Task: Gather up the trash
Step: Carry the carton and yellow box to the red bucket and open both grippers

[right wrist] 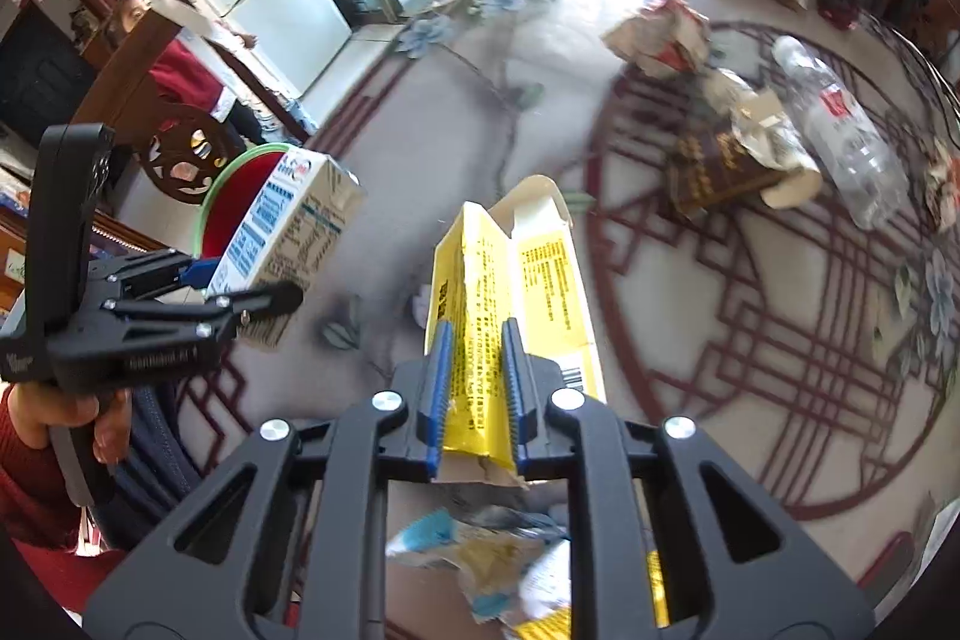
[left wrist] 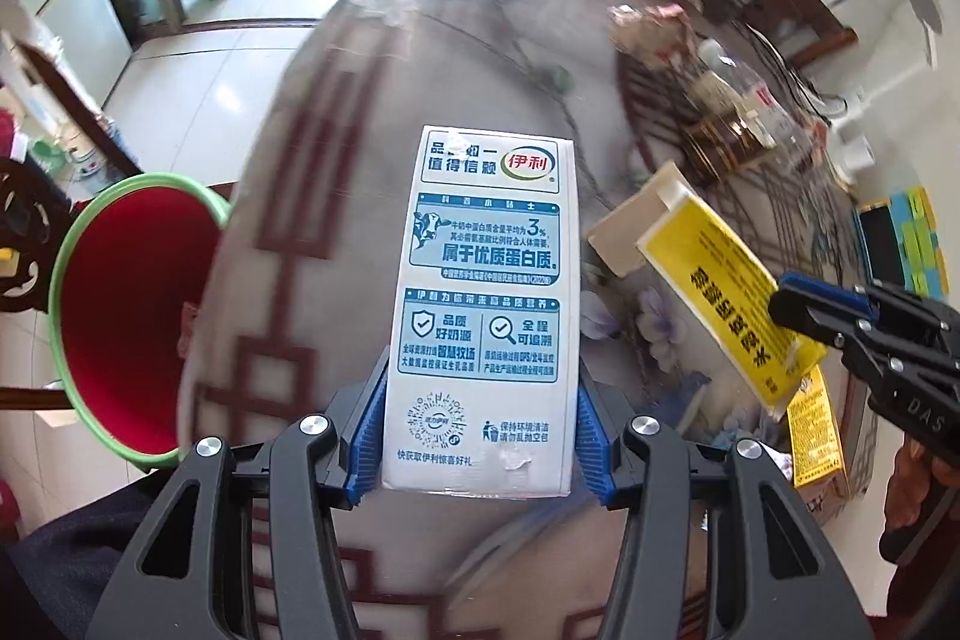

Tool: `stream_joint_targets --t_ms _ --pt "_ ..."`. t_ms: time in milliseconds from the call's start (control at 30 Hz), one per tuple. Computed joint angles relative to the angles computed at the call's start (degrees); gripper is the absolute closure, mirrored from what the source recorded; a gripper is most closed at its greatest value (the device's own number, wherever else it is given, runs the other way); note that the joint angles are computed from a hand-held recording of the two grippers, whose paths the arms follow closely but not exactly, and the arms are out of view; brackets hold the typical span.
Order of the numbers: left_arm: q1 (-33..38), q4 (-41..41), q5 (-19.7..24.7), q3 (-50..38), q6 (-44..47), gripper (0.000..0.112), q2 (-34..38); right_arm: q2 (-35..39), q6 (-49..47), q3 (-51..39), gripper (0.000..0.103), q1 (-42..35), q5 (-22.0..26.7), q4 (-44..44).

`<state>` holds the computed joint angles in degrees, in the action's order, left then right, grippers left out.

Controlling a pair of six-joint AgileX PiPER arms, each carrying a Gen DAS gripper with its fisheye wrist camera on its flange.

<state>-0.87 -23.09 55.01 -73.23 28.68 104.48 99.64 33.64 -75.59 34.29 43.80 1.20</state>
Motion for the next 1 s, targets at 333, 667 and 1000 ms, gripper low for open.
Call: stream_joint_targets --t_ms 333,667,1000 --pt "6.6 1.0 -1.1 0.8 0.9 0.063 0.4 6.4 -5.7 -5.4 0.054 0.5 0.7 7.0" --pt "9.7 -0.3 -2.0 2.8 4.3 0.063 0.1 16.9 2.5 -16.5 0.056 6.1 9.9 -6.8" --pt "13.4 0.0 -1.8 0.6 4.6 0.063 0.9 16.6 1.5 -19.6 0.064 6.0 7.7 -3.7"
